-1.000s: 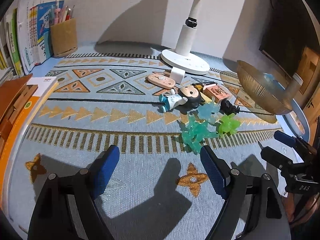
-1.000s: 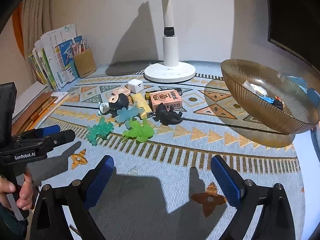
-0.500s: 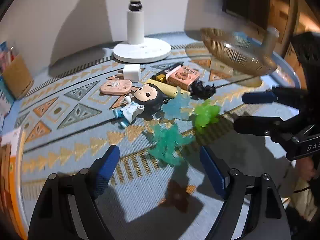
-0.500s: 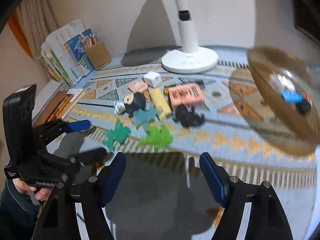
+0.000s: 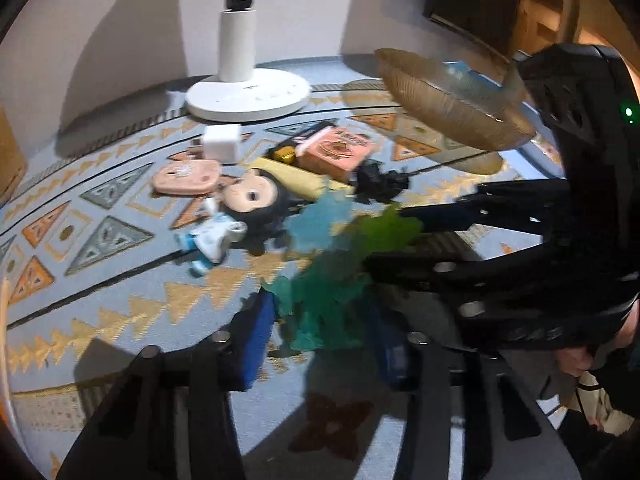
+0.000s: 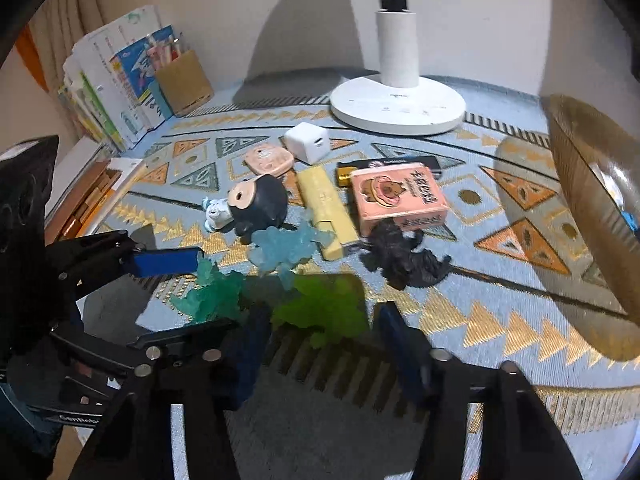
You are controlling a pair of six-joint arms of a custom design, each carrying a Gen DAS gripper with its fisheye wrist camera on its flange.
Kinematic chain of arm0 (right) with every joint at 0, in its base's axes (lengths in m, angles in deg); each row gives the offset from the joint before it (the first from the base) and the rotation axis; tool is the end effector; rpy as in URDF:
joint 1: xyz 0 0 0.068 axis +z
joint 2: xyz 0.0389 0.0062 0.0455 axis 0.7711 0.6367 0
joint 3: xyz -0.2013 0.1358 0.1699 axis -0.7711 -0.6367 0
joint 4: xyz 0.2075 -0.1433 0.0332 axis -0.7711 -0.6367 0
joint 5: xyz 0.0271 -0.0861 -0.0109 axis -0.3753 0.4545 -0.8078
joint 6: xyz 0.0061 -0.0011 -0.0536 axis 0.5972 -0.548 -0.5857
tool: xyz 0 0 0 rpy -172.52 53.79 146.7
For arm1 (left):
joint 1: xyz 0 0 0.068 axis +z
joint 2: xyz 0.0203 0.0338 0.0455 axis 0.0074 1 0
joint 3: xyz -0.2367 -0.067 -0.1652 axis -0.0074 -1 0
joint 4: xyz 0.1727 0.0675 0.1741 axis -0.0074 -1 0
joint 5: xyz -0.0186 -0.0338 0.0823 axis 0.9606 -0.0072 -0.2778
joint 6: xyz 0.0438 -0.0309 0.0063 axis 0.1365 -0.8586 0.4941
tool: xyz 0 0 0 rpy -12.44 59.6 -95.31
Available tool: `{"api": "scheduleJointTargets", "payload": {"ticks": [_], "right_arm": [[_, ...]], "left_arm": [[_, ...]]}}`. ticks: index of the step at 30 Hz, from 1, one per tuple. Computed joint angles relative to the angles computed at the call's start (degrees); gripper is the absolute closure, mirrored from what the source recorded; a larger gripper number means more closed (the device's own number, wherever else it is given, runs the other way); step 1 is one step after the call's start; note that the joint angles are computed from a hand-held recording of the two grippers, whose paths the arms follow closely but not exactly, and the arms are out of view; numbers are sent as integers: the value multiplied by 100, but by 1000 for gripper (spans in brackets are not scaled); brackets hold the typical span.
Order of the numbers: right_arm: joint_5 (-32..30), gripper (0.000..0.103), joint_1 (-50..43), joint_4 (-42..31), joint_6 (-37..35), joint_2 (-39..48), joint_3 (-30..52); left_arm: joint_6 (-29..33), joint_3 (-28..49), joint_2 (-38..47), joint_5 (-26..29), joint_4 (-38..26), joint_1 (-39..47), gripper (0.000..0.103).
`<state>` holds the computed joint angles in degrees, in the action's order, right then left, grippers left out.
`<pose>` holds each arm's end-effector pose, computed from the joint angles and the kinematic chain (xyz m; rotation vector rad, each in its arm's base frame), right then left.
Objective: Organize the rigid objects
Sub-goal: 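Grasp the teal translucent figure with the left tool while the right tool grasps the green figure, then lift the teal figure with the left tool while the right tool lifts the green figure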
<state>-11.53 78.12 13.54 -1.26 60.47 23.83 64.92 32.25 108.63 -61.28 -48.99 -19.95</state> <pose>0.2807 0.1596 0.1890 -0.9782 2.4212 0.5094 0.2038 -0.0742 0.1780 0.1286 2.4769 -0.2071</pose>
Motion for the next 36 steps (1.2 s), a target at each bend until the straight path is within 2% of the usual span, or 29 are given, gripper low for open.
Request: {"api": "scheduleJointTargets", "payload": {"ticks": [2, 5, 10, 13, 15, 17, 19, 22, 23, 27, 31, 33, 34, 35, 36], "right_arm": [[159, 58, 63, 60, -1, -49, -60], [-74, 58, -112, -42, 106, -209, -162], [273, 58, -730, -327, 354, -1256, -741], [425, 58, -1102, -517, 605, -1395, -968], [382, 57, -1184, -488, 602, -1387, -1118], [324, 57, -1197, -417, 581, -1536, -1262], [-54, 56, -1346, -606, 414, -1573, -1232], [-899, 35, -1678, -1085, -338, -1592, -1211], [-1086, 35, -1787, -1229, -694, -1663, -1264], [-689, 35, -1784, -1195, -1165, -2022, -1575], [-588, 35, -1791, -865, -972, -1931, -1591], [-453, 42, -1638, -606, -776, -1833, -1572], [-220, 49, -1465, -396, -695, -1811, -1616], [117, 60, -1227, -201, -634, -1855, -1697], [415, 65, -1087, -44, -617, -1905, -1765]], "left_arm": [[-66, -43, -49, -47, 54, -69, 63], [-344, -142, -386, -182, -47, -186, 63], [-1064, -428, -1439, -584, -407, -728, 63], [-1398, -538, -1289, -926, -255, -1073, 63], [-1513, -587, -1052, -909, -77, -1098, 63], [-1539, -538, -1019, -1252, -166, -1332, 63], [-1525, -553, -1004, -1262, -187, -1365, 63], [-1547, -531, -922, -1369, -237, -1386, 63], [-1535, -542, -946, -1382, -215, -1395, 63], [-1525, -549, -959, -1377, -213, -1388, 63], [-1522, -487, -848, -1437, -264, -1446, 63], [-1482, -492, -828, -1403, -243, -1479, 63], [-1471, -492, -835, -1437, -246, -1519, 63], [-1462, -504, -866, -1467, -234, -1562, 63], [-1466, -511, -886, -1481, -233, -1581, 63]]}}
